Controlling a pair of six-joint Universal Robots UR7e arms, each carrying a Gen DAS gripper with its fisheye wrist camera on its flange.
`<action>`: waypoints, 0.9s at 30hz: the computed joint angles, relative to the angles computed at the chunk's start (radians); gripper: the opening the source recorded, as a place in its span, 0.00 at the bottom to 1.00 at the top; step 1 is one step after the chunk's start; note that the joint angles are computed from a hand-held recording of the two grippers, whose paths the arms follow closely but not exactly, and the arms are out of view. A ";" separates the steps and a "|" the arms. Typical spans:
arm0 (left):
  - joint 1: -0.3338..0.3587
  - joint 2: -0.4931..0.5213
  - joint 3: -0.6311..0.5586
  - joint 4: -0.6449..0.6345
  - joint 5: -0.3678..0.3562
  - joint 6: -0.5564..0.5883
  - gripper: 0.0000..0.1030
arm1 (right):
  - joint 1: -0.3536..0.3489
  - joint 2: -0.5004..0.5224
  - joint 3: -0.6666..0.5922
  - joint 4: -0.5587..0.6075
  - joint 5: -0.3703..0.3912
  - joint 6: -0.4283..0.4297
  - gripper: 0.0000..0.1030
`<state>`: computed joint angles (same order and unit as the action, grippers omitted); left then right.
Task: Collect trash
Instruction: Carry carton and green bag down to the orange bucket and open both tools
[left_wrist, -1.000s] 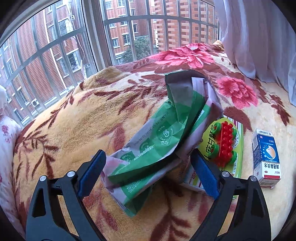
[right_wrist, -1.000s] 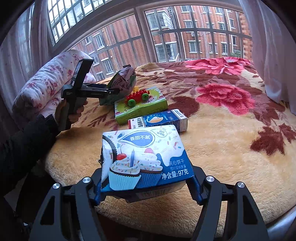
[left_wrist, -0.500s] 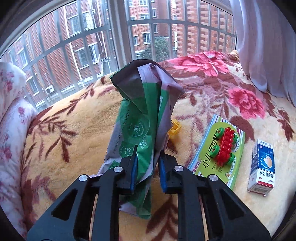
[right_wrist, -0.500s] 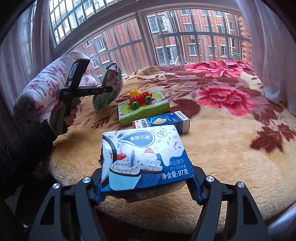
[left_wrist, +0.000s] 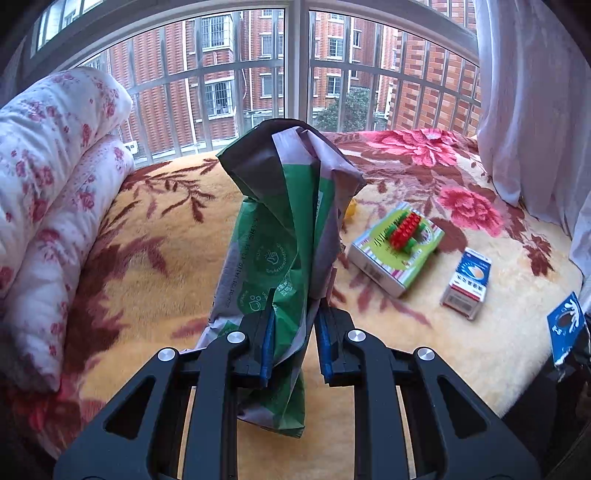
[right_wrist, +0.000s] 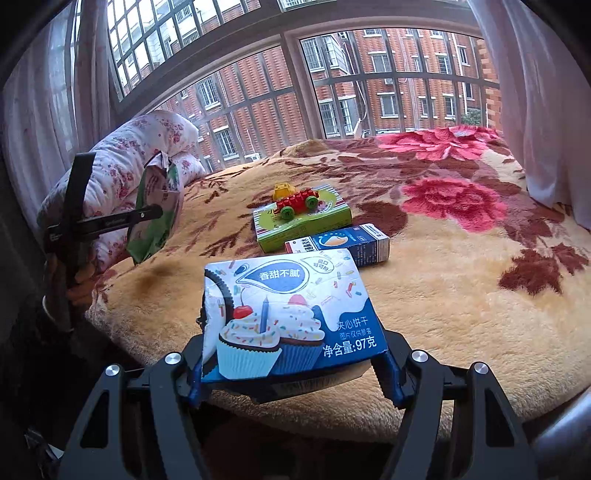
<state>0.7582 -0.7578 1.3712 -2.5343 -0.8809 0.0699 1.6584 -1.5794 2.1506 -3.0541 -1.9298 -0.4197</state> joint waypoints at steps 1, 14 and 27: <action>-0.011 -0.021 0.038 -0.011 0.005 -0.007 0.18 | 0.005 -0.004 0.006 0.000 0.000 -0.002 0.66; -0.099 -0.216 0.374 -0.021 -0.056 -0.187 0.18 | 0.064 -0.084 0.121 -0.003 -0.040 -0.006 0.66; -0.152 -0.304 0.575 0.035 -0.144 -0.254 0.18 | 0.104 -0.139 0.239 0.059 -0.098 0.022 0.66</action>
<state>0.6064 -1.0623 1.9464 -2.4993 -1.0248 -0.1841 1.7621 -1.7179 2.3898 -2.9947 -2.0280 -0.3980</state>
